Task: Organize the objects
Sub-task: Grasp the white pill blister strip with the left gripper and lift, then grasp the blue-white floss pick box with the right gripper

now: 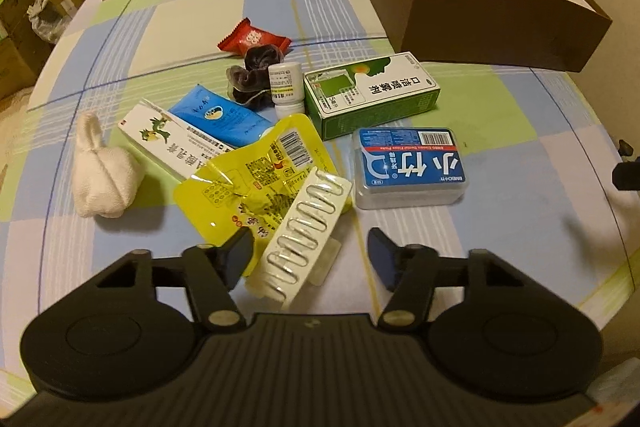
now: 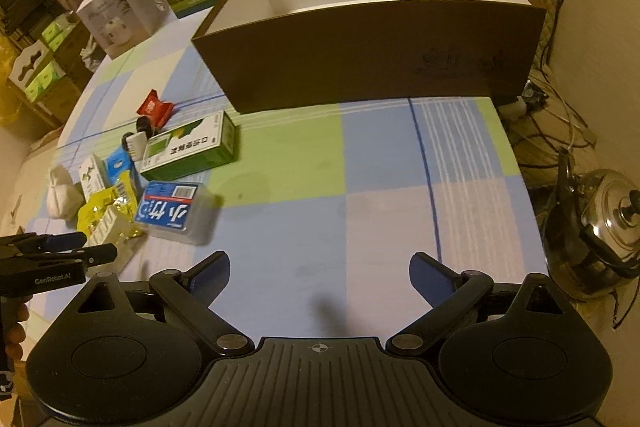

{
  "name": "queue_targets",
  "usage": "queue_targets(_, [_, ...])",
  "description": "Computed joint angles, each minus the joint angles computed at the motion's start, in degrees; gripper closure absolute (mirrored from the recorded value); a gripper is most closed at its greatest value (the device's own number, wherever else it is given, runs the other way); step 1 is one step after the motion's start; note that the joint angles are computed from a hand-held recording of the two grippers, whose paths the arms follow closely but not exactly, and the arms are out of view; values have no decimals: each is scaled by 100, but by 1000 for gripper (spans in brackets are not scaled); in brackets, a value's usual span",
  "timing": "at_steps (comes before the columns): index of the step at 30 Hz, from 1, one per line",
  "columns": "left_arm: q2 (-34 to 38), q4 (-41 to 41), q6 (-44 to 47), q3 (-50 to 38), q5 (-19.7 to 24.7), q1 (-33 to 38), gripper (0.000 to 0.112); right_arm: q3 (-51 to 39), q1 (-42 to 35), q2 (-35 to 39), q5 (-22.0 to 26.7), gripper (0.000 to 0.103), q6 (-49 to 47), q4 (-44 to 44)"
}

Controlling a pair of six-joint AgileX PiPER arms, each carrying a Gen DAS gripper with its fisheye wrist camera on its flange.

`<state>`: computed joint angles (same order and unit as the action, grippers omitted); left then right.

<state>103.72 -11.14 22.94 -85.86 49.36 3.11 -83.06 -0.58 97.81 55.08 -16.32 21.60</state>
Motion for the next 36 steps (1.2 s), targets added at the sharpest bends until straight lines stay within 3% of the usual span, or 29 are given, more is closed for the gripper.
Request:
queue_targets(4, [145,78,-313,-158,265,-28,89,-117,-37,106,56,8,-19,4])
queue_targets(14, [321,154,-821,-354,434,-112,89,-482,-4,434,187,9,-141,-16])
queue_targets(20, [341,156,-976,-374,299,-125,89,-704,104,645,227,9,-575,225])
queue_targets(30, [-307,208,-1469,140,267,207,89,-1457,503,1525,595,15,-2770,1581])
queue_targets(36, [-626,611,-2077,403,244,550,89,-2337,965,2302,887,15,-3561,1579])
